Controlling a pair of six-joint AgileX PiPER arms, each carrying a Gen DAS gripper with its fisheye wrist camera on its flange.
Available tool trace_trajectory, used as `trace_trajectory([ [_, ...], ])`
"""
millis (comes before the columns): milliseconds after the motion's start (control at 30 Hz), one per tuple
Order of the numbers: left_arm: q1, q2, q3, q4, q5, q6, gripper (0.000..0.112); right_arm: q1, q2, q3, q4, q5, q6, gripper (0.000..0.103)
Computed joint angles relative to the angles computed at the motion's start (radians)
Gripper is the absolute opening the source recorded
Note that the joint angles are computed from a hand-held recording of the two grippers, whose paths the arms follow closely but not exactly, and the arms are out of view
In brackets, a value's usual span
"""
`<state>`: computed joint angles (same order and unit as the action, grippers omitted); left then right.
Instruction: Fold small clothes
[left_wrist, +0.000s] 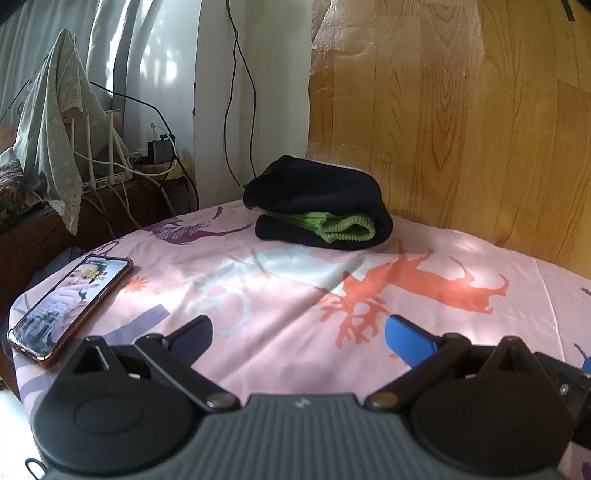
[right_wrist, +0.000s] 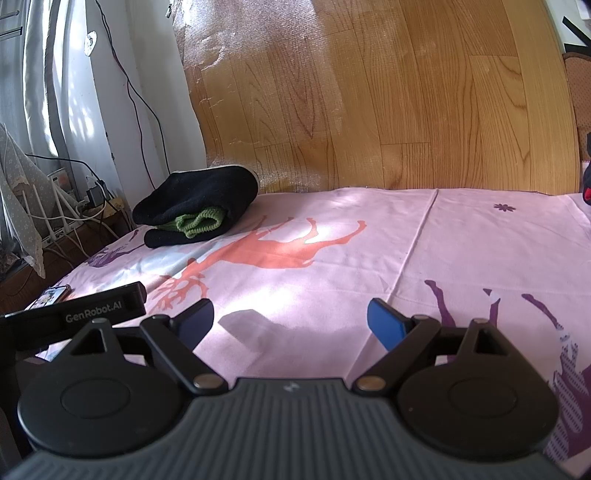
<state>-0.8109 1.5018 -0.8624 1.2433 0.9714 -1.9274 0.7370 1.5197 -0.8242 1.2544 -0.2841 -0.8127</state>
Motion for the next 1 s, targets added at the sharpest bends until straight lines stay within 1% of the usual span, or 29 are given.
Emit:
trace_trajectory([
  [167,-0.023,-0.02,0.004,-0.015,0.022,0.021,0.103,0.006,-0.002,0.003,-0.005,-0.011,0.009,0.092],
  [267,-0.051,-0.02,-0.003,-0.024,0.041,0.081,0.103,0.012,-0.006,0.007,-0.005,-0.021,0.01,0.092],
  [333,-0.059,-0.021,-0.016,-0.047,0.047,0.121,0.103,0.016,-0.009,0.01,0.003,-0.025,0.0,0.092],
  [467,-0.062,-0.03,-0.04,-0.087,0.053,0.155,0.103,0.022,-0.031,0.036,-0.015,-0.037,0.026,0.092],
  [600,-0.059,-0.035,-0.081,-0.142,0.053,0.225,0.103,0.021,-0.058,0.068,-0.035,-0.049,0.064,0.092],
  [733,-0.094,-0.032,-0.099,-0.124,0.104,0.221,0.103,0.01,-0.077,0.091,-0.065,-0.049,0.114,0.092],
  [833,-0.097,-0.035,-0.117,-0.144,0.108,0.248,0.103,0.005,-0.083,0.1,-0.087,-0.048,0.151,0.092],
  [1000,-0.094,-0.033,-0.131,-0.168,0.108,0.279,0.103,0.004,-0.085,0.102,-0.092,-0.045,0.151,0.092],
])
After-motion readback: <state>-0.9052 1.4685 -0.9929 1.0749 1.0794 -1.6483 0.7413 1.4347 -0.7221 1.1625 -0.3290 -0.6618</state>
